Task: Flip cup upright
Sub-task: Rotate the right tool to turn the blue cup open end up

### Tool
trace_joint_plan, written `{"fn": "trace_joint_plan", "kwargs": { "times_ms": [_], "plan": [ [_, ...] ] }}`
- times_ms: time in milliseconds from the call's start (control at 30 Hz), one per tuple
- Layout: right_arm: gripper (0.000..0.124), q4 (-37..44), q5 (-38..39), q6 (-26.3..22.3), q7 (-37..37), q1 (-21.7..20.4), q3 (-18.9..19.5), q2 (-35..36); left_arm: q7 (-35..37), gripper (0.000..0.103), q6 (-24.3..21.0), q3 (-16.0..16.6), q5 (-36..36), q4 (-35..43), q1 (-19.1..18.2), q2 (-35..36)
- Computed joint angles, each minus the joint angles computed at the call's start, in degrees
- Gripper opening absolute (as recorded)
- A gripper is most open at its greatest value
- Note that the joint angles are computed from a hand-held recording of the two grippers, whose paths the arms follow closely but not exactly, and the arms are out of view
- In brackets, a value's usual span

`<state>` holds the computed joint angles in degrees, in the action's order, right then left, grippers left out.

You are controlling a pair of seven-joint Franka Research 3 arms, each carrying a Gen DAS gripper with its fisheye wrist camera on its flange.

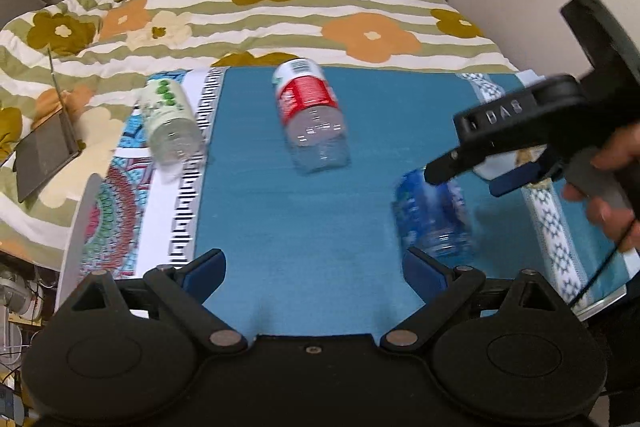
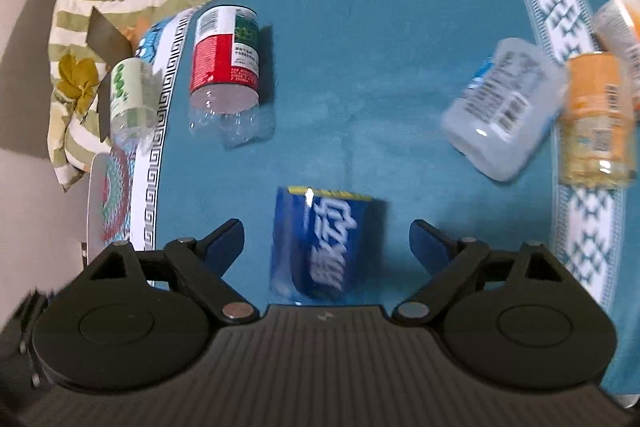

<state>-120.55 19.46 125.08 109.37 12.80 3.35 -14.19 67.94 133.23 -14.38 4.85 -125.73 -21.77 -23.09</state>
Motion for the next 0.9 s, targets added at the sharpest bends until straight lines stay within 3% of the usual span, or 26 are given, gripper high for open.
{"fn": "trace_joint_plan", "kwargs": {
  "times_ms": [133, 333, 467, 900],
  "plan": [
    [0.1, 3.52, -0.31, -1.17, 1.93, 0.03, 0.11, 4.13, 3.13, 0.097, 0.13, 2.36, -2.42, -1.62, -0.11, -0.83],
    [0.093, 5.4, 0.53, -3.25, 4.27, 0.15, -0.19, 6.8, 5.65, 0.097, 0.32, 3.41, -4.79, -2.63, 0.72, -0.95],
    [0.077, 5.32, 0.77, -3.7, 4.78, 0.29, -0.26, 7.3, 6.68, 0.097, 0.54, 3.63, -5.85, -2.44, 1.11, -0.64],
    [0.075, 3.58, 1.97, -1.89, 3.72, 0.31, -0.39, 5.93, 7.91, 0.097, 1.01, 3.34, -6.76, -1.84, 1.75, -0.07]
  ]
}}
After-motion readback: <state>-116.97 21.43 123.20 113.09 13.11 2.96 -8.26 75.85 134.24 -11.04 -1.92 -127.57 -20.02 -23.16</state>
